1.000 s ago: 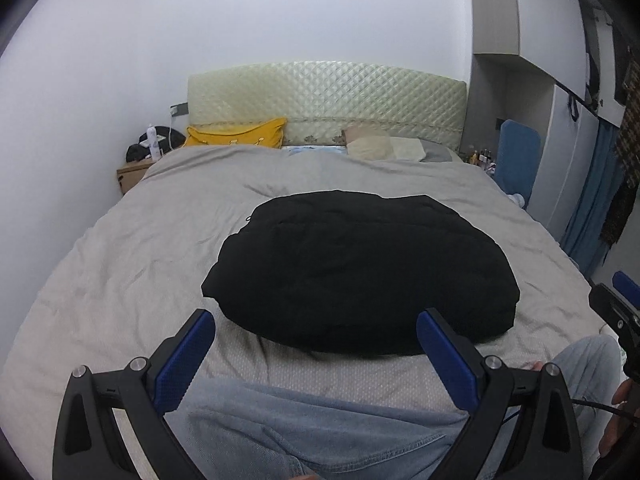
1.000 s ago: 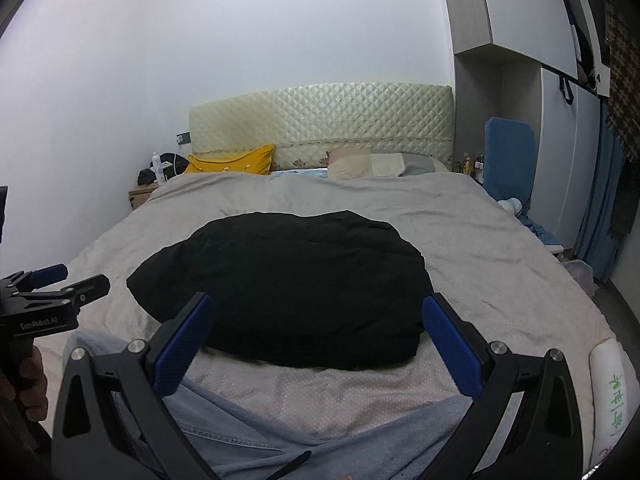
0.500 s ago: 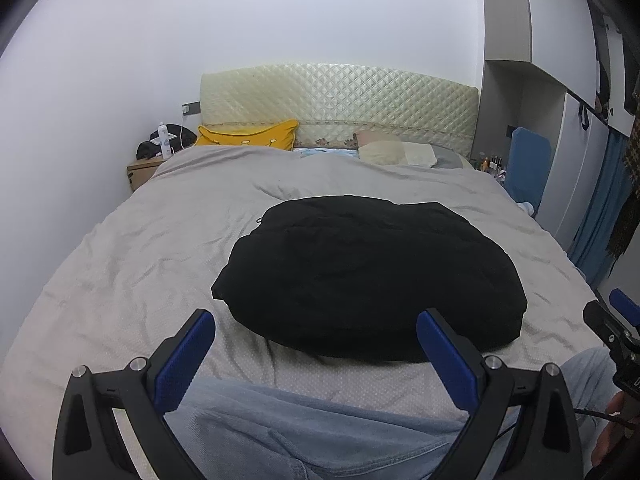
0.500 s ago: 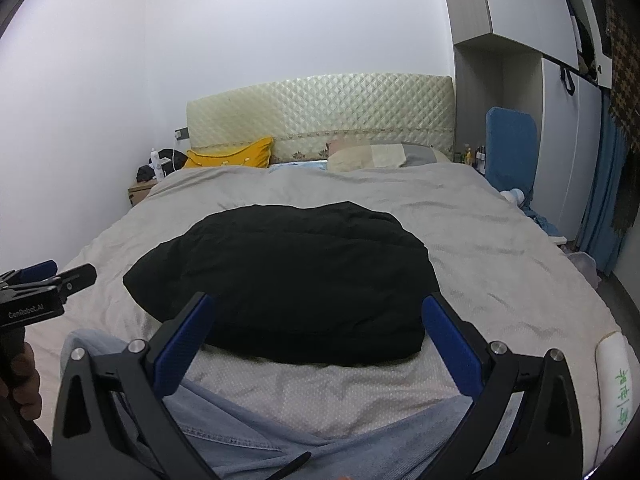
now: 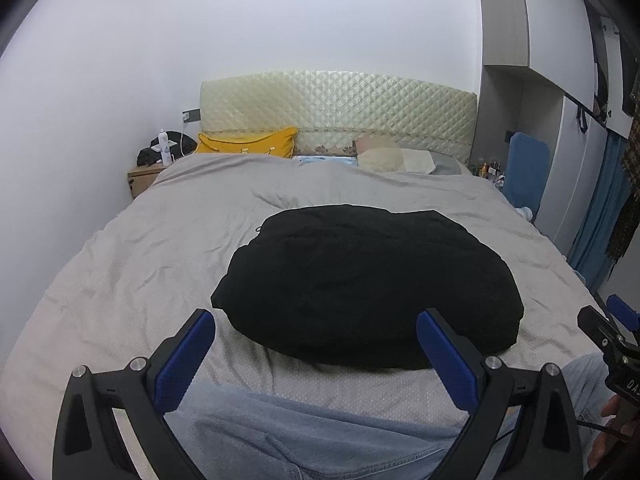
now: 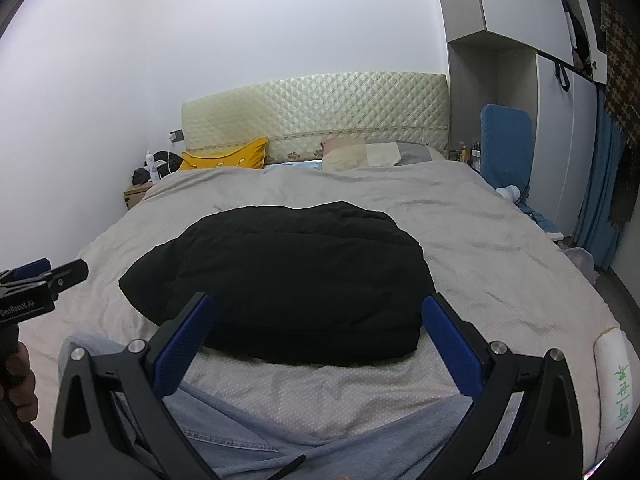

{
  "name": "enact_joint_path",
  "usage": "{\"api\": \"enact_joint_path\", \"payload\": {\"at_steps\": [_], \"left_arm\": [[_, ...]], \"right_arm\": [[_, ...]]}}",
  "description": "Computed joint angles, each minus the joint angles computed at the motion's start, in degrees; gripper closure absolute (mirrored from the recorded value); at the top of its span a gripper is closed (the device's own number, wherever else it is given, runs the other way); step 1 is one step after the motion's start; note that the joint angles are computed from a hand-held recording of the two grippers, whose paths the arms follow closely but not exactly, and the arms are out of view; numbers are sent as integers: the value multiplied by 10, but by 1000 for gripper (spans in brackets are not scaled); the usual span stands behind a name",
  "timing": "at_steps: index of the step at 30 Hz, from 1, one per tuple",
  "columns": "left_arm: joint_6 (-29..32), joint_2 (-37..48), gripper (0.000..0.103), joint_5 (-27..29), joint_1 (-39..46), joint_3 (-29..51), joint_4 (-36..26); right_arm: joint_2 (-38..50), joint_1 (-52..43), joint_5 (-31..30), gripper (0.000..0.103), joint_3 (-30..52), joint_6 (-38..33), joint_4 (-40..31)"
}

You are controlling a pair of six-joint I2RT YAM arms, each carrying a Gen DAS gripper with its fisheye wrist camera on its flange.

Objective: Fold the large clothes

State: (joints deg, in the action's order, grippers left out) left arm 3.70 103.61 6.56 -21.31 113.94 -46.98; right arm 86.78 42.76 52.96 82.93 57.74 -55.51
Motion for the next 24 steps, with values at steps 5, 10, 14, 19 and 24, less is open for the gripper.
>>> {"api": "enact_joint_path", "payload": {"at_steps": [5,10,14,19,24], "left_arm": [[3,-1,1,-5,-5,4,-4],[2,2,1,-5,-6,14,-12],[2,3,1,0,-3,22,-17],[5,1,1,-2,-2,22,-16],[9,-8,1,-2,-2,9,-13]], "right_arm": [[-1,0,3,0,3,1,-5],[-3,-1,3,0,6,2,-12],[-3,0,5,0,9,5,-19],[-3,2,11,0,11,6,-23],[0,13,28,0,20,24,-42]]}}
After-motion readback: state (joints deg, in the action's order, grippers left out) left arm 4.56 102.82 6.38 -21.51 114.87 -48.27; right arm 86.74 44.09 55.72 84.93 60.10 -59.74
